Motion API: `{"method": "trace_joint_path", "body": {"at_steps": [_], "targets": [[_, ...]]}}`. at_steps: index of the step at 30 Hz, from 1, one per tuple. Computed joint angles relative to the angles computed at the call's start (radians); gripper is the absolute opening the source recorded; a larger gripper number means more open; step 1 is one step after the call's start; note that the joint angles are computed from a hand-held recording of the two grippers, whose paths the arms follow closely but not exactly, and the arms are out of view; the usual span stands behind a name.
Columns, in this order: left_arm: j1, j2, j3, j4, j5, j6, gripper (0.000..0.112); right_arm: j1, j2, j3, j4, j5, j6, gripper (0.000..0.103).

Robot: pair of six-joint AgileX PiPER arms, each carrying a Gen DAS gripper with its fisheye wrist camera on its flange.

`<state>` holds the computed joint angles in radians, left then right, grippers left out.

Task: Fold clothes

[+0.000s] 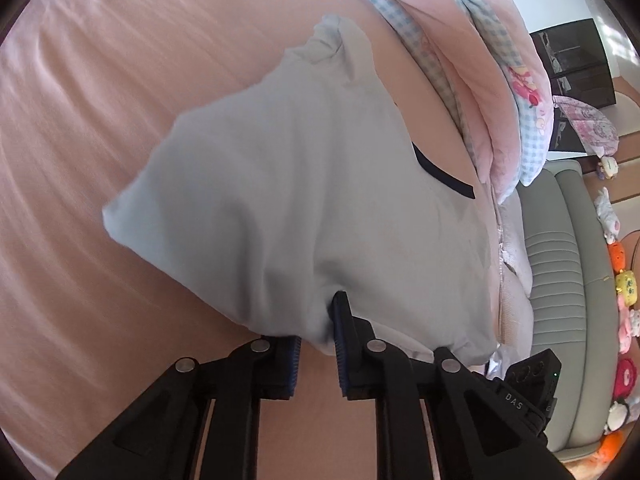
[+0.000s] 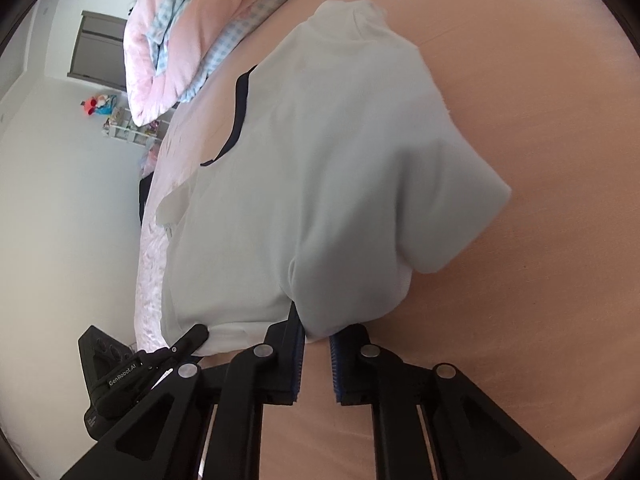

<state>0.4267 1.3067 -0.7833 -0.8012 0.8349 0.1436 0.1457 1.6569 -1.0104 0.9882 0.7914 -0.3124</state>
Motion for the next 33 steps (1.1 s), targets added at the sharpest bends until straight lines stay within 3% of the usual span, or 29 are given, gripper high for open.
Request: {"method": "trace_joint_path", "body": {"at_steps": [4, 7, 9, 11, 16, 20, 24, 26, 29, 30, 31, 32, 33], "targets": [[0.083, -0.001, 0.003, -0.006, 0.036, 0.06, 0.012, -0.004, -0.033, 0.009, -0.033, -0.015, 0.029, 0.007], [0.091, -0.022, 0.011, 0.017, 0.023, 0.049, 0.01, 0.054, -0.092, -0.018, -0.274, -0.095, 0.163, 0.003], [0.051, -0.037, -0.017, 0.081, 0.012, 0.007, 0.01, 0.078, -0.102, -0.051, -0.4, -0.105, 0.209, 0.003], [0.001, -0.058, -0.049, 0.167, -0.003, -0.044, 0.01, 0.068, -0.105, -0.066, -0.433, -0.096, 0.221, 0.003], [-0.076, -0.094, -0.108, 0.339, -0.005, -0.12, 0.01, 0.017, -0.136, -0.03, -0.404, -0.073, 0.176, 0.003], [-0.048, -0.073, -0.096, 0.316, 0.05, -0.073, 0.011, -0.004, -0.139, -0.007, -0.375, -0.024, 0.133, 0.003], [0.044, -0.06, -0.039, 0.217, 0.118, 0.022, 0.012, -0.076, -0.112, 0.026, -0.232, 0.07, 0.021, 0.006], [0.139, -0.035, -0.011, 0.119, 0.168, 0.092, 0.013, -0.129, -0.101, 0.053, -0.15, 0.107, -0.037, 0.014], [0.257, 0.001, 0.01, -0.003, 0.246, 0.16, 0.021, -0.223, -0.096, 0.112, 0.03, 0.152, -0.148, 0.04], [0.282, 0.01, 0.011, -0.025, 0.264, 0.166, 0.032, -0.245, -0.106, 0.131, 0.071, 0.15, -0.165, 0.047], [0.301, 0.015, 0.012, -0.052, 0.28, 0.179, 0.048, -0.266, -0.115, 0.149, 0.11, 0.149, -0.181, 0.064], [0.32, 0.019, 0.013, -0.079, 0.297, 0.19, 0.056, -0.28, -0.12, 0.16, 0.137, 0.143, -0.186, 0.074], [0.334, 0.024, 0.016, -0.107, 0.309, 0.203, 0.068, -0.294, -0.124, 0.17, 0.164, 0.139, -0.192, 0.075]]}}
